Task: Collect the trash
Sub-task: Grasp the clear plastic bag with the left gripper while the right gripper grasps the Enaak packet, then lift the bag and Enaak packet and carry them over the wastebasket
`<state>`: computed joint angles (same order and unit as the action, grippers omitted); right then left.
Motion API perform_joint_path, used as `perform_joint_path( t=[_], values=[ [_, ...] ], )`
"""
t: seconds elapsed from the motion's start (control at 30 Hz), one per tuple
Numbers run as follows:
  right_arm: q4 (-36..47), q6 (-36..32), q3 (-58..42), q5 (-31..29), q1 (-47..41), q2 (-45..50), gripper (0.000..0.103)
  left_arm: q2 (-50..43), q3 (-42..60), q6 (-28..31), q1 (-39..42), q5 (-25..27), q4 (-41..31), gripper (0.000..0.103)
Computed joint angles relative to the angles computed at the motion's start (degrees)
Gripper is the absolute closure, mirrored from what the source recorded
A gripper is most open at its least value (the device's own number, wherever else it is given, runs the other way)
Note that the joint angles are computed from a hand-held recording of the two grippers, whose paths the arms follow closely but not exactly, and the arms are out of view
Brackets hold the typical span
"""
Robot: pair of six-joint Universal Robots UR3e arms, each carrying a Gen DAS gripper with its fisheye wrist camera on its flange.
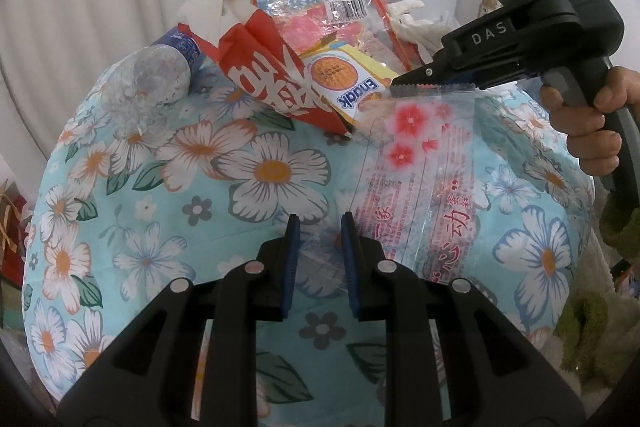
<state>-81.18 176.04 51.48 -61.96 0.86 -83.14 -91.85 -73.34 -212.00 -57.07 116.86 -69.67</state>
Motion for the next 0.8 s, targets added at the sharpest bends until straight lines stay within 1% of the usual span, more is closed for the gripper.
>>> perform_joint_path(
  t=[0.1, 0.13, 0.23, 0.33, 0.53, 0.67, 0.8],
  values=[
    [0.10, -0.19, 0.25, 0.49, -0.04, -0.43, 0.088, -0.01, 0.01, -0.18, -0.13, 0.20, 0.05, 0.084],
    [-0.09, -0.45, 0.44, 0.40, -0.15, -0.80, 0.092, 0.00, -0.10, -0.24, -0.17, 0.29, 0.15, 0.084],
    [-1.43, -0.62, 2.09, 1.30, -0.83, -2.70, 0.095, -0.15, -0.18, -0.38, -0.34, 0.51, 0.34, 0.084],
    [-3.28, -0.18, 2.76, 0.98, -1.41, -4.32, 0.098, -0.27, -0.12, -0.37, -0.31, 0.45, 0.47, 0.084],
    [-5.59, 0.45, 2.72, 1.42, -4.24, -7.47, 0.099, 0.63, -1.62, -0.28, -0.31, 0.37, 1.92, 0.084],
    [-5.22, 0.13, 2.81, 3.89, -7.55, -10.30, 0.100, 1.85, -2.86, -0.42, 0.14, 0.20, 2.68, 0.088],
    [-3.31, -1.11, 4.16, 7.55, -12.37, -14.47, 0.100, 3.38, -3.75, -0.53, 0.97, -0.67, 3.50, 0.091]
  ],
)
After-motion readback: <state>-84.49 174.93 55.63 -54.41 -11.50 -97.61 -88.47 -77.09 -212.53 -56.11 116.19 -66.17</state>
